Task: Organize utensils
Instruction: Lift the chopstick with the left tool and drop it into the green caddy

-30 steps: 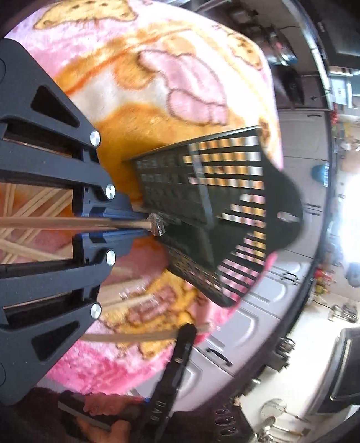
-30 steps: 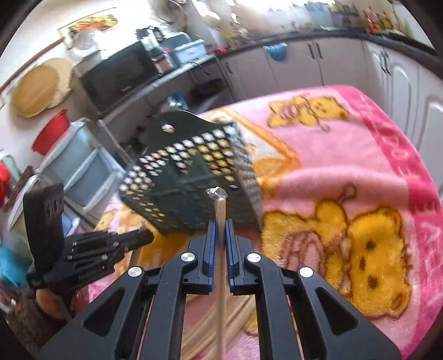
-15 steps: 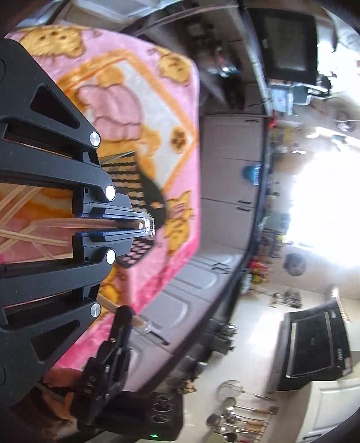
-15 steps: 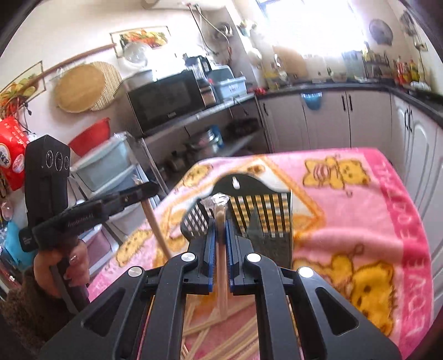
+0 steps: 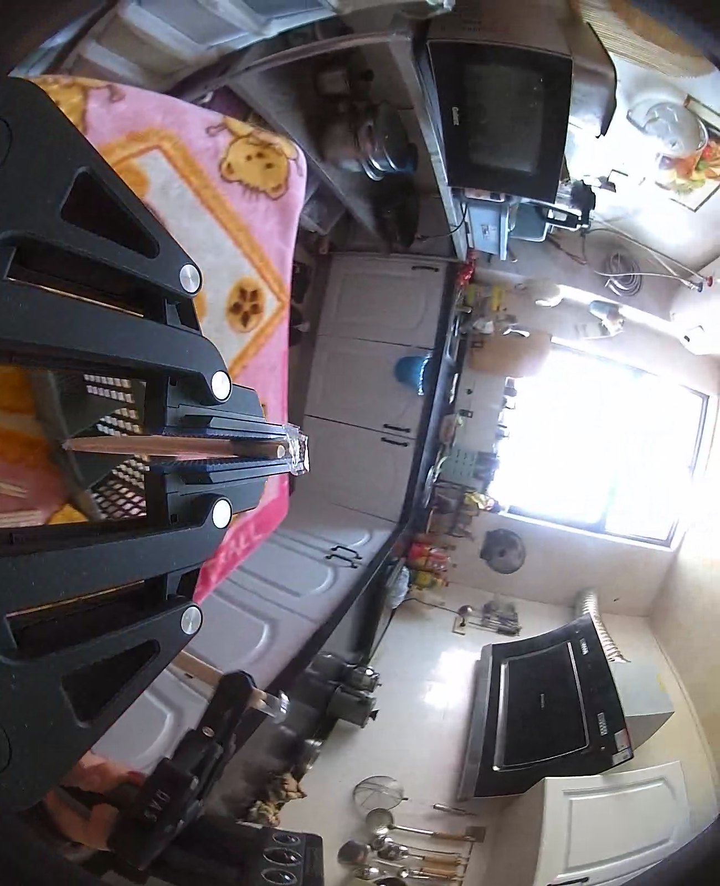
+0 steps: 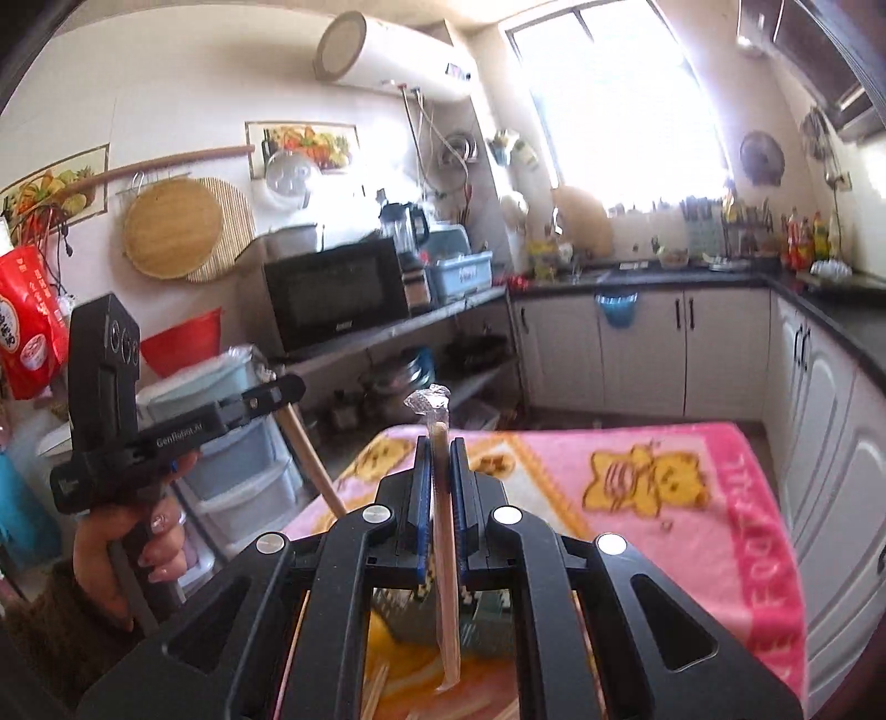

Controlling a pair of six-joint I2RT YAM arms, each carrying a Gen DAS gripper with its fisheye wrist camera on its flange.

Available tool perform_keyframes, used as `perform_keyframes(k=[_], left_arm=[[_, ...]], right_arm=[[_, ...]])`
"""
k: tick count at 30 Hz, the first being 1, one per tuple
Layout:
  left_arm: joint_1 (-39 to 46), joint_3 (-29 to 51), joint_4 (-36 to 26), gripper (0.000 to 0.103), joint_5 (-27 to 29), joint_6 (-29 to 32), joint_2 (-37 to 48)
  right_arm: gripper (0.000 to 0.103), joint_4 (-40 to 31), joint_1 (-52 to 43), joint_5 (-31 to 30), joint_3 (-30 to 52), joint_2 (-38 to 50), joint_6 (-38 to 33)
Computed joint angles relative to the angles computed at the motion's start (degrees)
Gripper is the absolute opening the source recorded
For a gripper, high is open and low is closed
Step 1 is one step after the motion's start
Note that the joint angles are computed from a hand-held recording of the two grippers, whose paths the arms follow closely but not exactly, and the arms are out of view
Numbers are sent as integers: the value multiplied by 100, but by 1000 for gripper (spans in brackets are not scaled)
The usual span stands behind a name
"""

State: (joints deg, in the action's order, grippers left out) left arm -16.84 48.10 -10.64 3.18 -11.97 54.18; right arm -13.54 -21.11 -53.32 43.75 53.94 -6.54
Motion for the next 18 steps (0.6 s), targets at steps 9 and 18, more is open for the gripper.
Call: perform_keyframes(k=[9, 18], left_arm=[[181, 194, 297, 3, -174, 28, 476], [419, -332, 861, 3, -88, -91, 710]], right_arm=[[7, 802, 313, 489, 430, 650, 545], [7, 1615, 849, 1286, 157, 1218, 688]])
